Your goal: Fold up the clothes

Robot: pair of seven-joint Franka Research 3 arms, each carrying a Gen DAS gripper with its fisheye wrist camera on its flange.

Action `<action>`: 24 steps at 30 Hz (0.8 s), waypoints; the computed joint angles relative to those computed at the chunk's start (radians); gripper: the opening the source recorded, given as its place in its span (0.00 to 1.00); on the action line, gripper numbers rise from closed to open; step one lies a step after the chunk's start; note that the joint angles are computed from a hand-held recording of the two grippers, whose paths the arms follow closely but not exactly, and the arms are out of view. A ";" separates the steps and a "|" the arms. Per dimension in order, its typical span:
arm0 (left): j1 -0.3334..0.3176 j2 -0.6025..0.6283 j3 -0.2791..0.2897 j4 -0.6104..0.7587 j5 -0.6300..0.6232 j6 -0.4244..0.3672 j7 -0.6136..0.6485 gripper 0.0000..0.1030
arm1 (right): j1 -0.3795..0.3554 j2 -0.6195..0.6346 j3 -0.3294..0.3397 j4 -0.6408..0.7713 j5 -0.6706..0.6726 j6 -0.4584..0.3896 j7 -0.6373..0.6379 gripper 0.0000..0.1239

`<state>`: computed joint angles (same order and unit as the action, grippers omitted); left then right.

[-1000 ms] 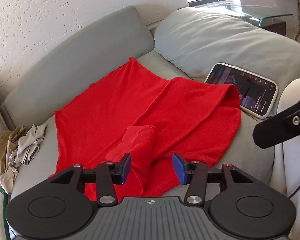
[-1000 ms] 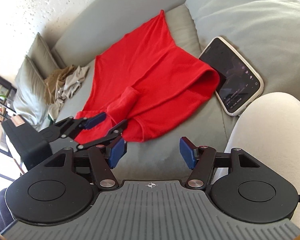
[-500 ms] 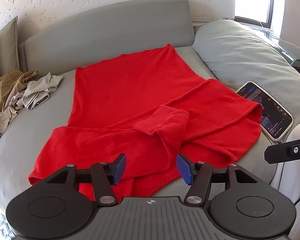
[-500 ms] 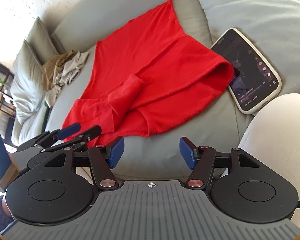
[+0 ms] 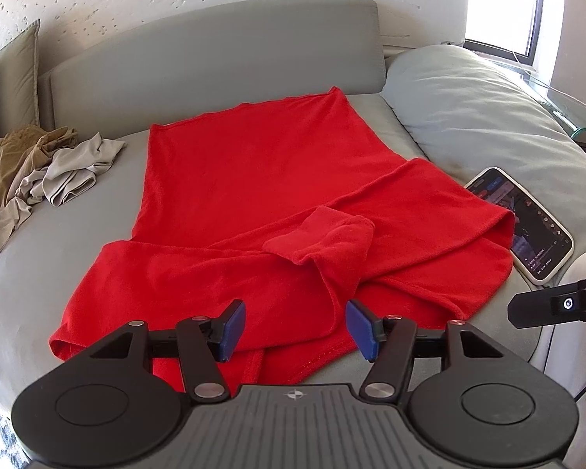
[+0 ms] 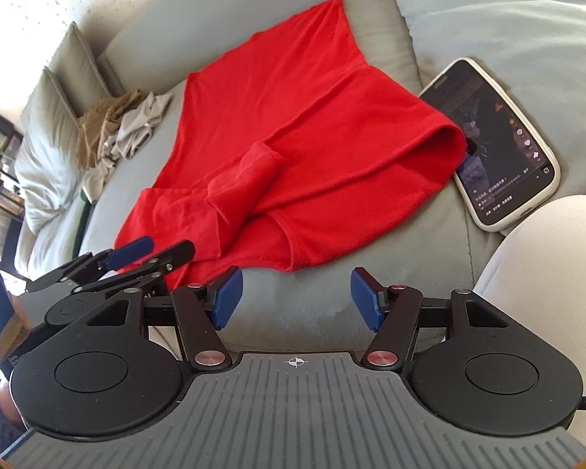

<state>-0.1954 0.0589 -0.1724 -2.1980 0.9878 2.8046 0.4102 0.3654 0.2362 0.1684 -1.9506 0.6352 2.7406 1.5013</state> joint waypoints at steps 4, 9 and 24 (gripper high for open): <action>0.003 -0.002 0.003 -0.005 0.001 0.011 -0.010 0.58 | 0.004 0.002 -0.003 0.003 -0.014 -0.003 0.008 0.52; 0.008 -0.008 0.004 -0.013 0.007 0.016 -0.023 0.58 | 0.010 0.004 -0.008 0.007 -0.038 -0.003 0.026 0.52; 0.032 -0.015 0.012 -0.037 0.021 0.063 -0.055 0.60 | 0.030 0.035 -0.020 0.046 -0.141 -0.019 0.086 0.52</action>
